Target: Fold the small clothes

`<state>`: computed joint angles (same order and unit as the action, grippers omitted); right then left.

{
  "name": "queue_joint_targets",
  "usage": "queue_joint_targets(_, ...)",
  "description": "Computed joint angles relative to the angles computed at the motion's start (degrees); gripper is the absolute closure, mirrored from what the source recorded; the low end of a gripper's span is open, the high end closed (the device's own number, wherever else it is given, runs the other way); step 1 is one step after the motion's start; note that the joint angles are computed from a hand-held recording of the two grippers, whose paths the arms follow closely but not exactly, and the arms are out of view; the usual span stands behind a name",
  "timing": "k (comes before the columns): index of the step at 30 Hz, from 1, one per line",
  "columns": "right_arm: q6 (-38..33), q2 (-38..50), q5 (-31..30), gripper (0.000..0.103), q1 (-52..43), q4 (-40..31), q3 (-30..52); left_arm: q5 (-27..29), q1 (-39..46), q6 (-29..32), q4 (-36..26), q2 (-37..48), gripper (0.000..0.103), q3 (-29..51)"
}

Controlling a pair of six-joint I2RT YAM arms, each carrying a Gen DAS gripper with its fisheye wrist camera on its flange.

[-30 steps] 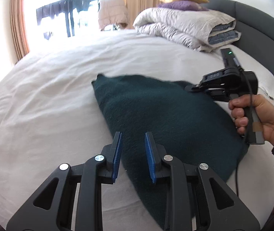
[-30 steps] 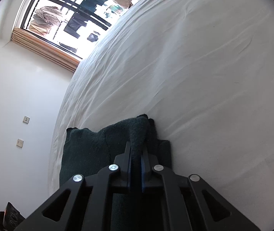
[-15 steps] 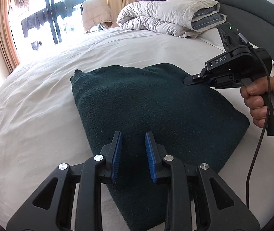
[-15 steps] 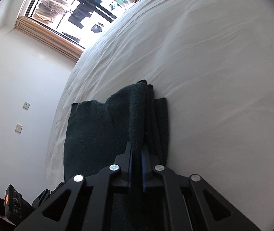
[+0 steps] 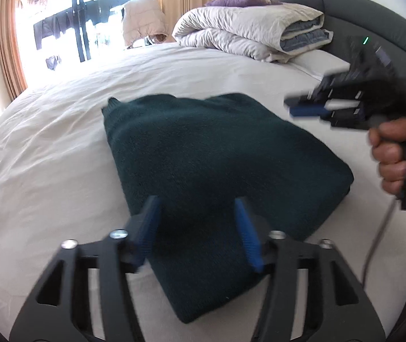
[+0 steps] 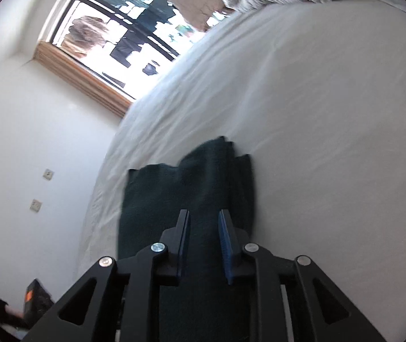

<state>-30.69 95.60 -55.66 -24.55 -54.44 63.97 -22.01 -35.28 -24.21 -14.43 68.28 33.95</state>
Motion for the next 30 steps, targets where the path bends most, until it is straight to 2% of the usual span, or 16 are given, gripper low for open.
queue_joint_targets(2,-8.51,-2.42,-1.13,0.08,0.52,-7.49,-1.37,-2.52,-2.34,-0.12,-1.06,2.88,0.045,1.15)
queue_joint_targets(4,-11.66,-3.68,3.51,0.08,2.28,-7.29,-4.95,-2.47,-2.94,-0.82,-1.06,2.92,0.045,0.91)
queue_joint_targets(5,-11.46,-3.55,6.4,0.084,2.71,-4.85,-7.62,-1.57,-2.56,-1.33,-0.94,2.51,0.045,0.37)
queue_joint_targets(7,-14.51,-1.1,6.5,0.103,-0.42,-2.36,-11.07,-0.5,-2.42,-2.16,-0.79,1.83,0.045,-0.67)
queue_joint_targets(8,-16.48,0.18,5.55,0.103,-2.81,-1.61,-11.59,-0.71,-2.94,-2.47,-0.88,1.91,0.045,-1.01)
queue_joint_targets(10,-21.71,5.9,2.56,0.103,-7.41,-6.54,-8.95,-1.24,-3.66,-2.68,-1.05,1.77,0.045,-1.56)
queue_joint_targets(13,-27.88,6.88,4.36,0.103,-11.39,-10.97,-6.22,2.32,-1.73,-2.63,-2.91,-2.68,0.045,-2.56)
queue_joint_targets(14,-28.79,6.25,5.04,0.101,-12.39,-12.5,-5.11,3.41,-0.92,-2.93,-3.73,-6.13,0.045,-3.6)
queue_joint_targets(16,-31.46,6.21,4.05,0.075,-15.53,-16.5,-1.65,1.35,0.6,-3.28,-6.44,-15.41,0.043,-5.65)
queue_joint_targets(17,-31.36,5.85,2.97,0.042,-16.82,-17.37,-0.71,1.37,2.75,-2.65,-7.32,-18.59,0.041,-5.98)
queue_joint_targets(18,-28.68,5.21,1.73,0.022,-17.41,-16.47,0.22,3.69,7.44,-1.51,-7.5,-21.67,0.037,-6.17)
queue_joint_targets(21,-20.77,8.08,-0.57,0.019,-14.01,-14.81,5.16,15.36,21.66,1.17,-4.7,-19.23,0.026,-4.35)
queue_joint_targets(24,-11.05,9.96,3.52,0.023,-6.55,-9.04,7.35,26.85,31.39,2.06,-1.41,-8.61,0.026,-0.84)
queue_joint_targets(25,-9.32,11.29,3.87,0.024,-4.92,-8.56,8.15,33.44,34.59,1.66,0.02,-3.42,0.026,0.61)
queue_joint_targets(28,-3.62,16.14,5.39,0.024,-0.4,-7.4,10.32,45.12,38.96,-1.34,2.75,9.68,0.026,3.98)
queue_joint_targets(30,-1.46,16.41,5.53,0.023,1.75,-4.77,10.22,47.1,38.64,-2.54,6.14,13.79,0.026,4.01)
